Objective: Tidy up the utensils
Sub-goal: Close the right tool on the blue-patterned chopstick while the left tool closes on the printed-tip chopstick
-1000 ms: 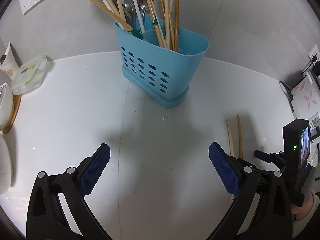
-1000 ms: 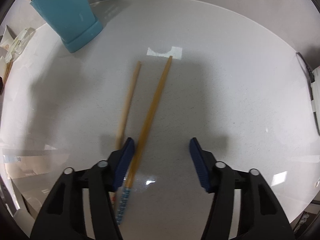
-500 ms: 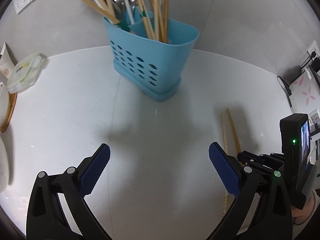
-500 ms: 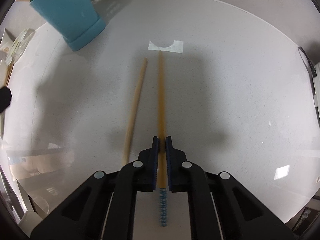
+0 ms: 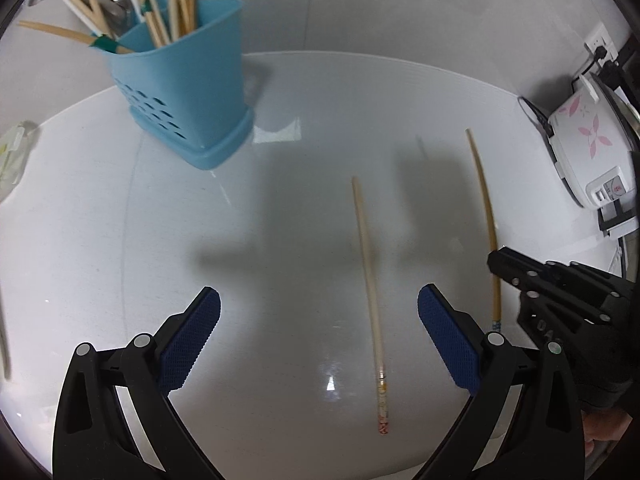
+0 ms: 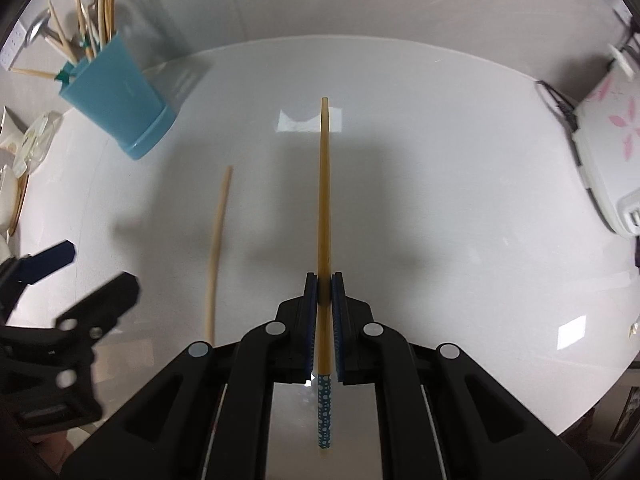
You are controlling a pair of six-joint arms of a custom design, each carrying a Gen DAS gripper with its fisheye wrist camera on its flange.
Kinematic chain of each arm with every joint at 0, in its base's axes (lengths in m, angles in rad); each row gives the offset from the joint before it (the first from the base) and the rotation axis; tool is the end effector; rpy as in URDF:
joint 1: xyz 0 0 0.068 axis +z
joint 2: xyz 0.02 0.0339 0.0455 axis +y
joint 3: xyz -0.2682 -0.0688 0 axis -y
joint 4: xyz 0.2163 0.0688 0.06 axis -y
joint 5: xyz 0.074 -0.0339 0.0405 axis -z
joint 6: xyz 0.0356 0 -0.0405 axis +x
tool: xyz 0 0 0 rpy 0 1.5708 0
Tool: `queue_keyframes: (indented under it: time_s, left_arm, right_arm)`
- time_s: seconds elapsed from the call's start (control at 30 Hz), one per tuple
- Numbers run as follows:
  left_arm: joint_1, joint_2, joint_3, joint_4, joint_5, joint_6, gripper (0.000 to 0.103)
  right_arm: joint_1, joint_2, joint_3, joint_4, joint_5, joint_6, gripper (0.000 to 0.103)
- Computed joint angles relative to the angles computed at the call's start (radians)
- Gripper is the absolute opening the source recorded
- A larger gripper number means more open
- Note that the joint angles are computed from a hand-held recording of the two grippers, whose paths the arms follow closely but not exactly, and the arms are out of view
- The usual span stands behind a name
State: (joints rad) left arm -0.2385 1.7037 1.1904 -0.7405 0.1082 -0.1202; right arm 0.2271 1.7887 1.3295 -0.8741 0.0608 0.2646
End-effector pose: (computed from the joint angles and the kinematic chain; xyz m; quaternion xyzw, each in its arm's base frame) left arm 0.2979 -0.0764 0.2214 0.0668 0.9838 -0.0807 0.1455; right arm 0.3164 0.0709 0.2268 0.0222 0.9923 -0.0005 0.1222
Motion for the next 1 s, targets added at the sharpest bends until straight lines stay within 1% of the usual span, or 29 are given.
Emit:
queue_keyframes:
  time_s: [0.13, 0.23, 0.37, 0.5, 0.6, 0.67, 0.7, 0.8, 0.9, 0.93, 0.97, 1.0]
  left_arm:
    - [-0.037, 0.046, 0.010, -0.002, 0.003, -0.042, 0.097]
    - [-0.077, 0.079, 0.011, 0.008, -0.021, -0.063, 0.095]
    - [-0.112, 0.132, 0.021, 0.010, -0.033, -0.091, 0.086]
    - [-0.151, 0.179, 0.034, 0.006, -0.069, -0.123, 0.078]
    - [-0.170, 0.215, 0.050, -0.011, -0.076, -0.150, 0.073]
    - [-0.173, 0.232, 0.055, -0.020, -0.077, -0.159, 0.067]
    - [-0.180, 0.233, 0.054, -0.018, -0.087, -0.166, 0.067]
    - [-0.198, 0.249, 0.072, -0.032, -0.129, -0.192, 0.060]
    - [-0.215, 0.265, 0.097, -0.050, -0.147, -0.228, 0.047]
    - [-0.218, 0.267, 0.106, -0.060, -0.154, -0.238, 0.035]
    - [-0.221, 0.272, 0.118, -0.073, -0.163, -0.241, 0.019]
    - [-0.215, 0.269, 0.120, -0.083, -0.168, -0.234, 0.011]
  right_arm:
    - [-0.022, -0.071, -0.038, -0.009, 0.013, 0.000, 0.007]
    - [-0.054, -0.133, -0.078, -0.018, 0.014, -0.021, 0.007]
    - [-0.080, -0.184, -0.095, -0.031, 0.019, -0.039, 0.007]
    - [-0.093, -0.210, -0.097, -0.034, 0.020, -0.051, 0.006]
    - [-0.103, -0.226, -0.105, -0.032, 0.018, -0.060, 0.006]
    - [-0.112, -0.237, -0.110, -0.036, 0.014, -0.069, 0.006]
    - [-0.117, -0.244, -0.113, -0.039, 0.011, -0.075, 0.006]
    - [-0.132, -0.259, -0.119, -0.046, 0.005, -0.087, 0.006]
    - [-0.148, -0.268, -0.125, -0.049, -0.001, -0.099, 0.006]
    - [-0.152, -0.271, -0.127, -0.049, -0.002, -0.102, 0.006]
    - [-0.157, -0.276, -0.130, -0.049, -0.004, -0.105, 0.006]
    - [-0.160, -0.279, -0.132, -0.050, -0.005, -0.107, 0.006]
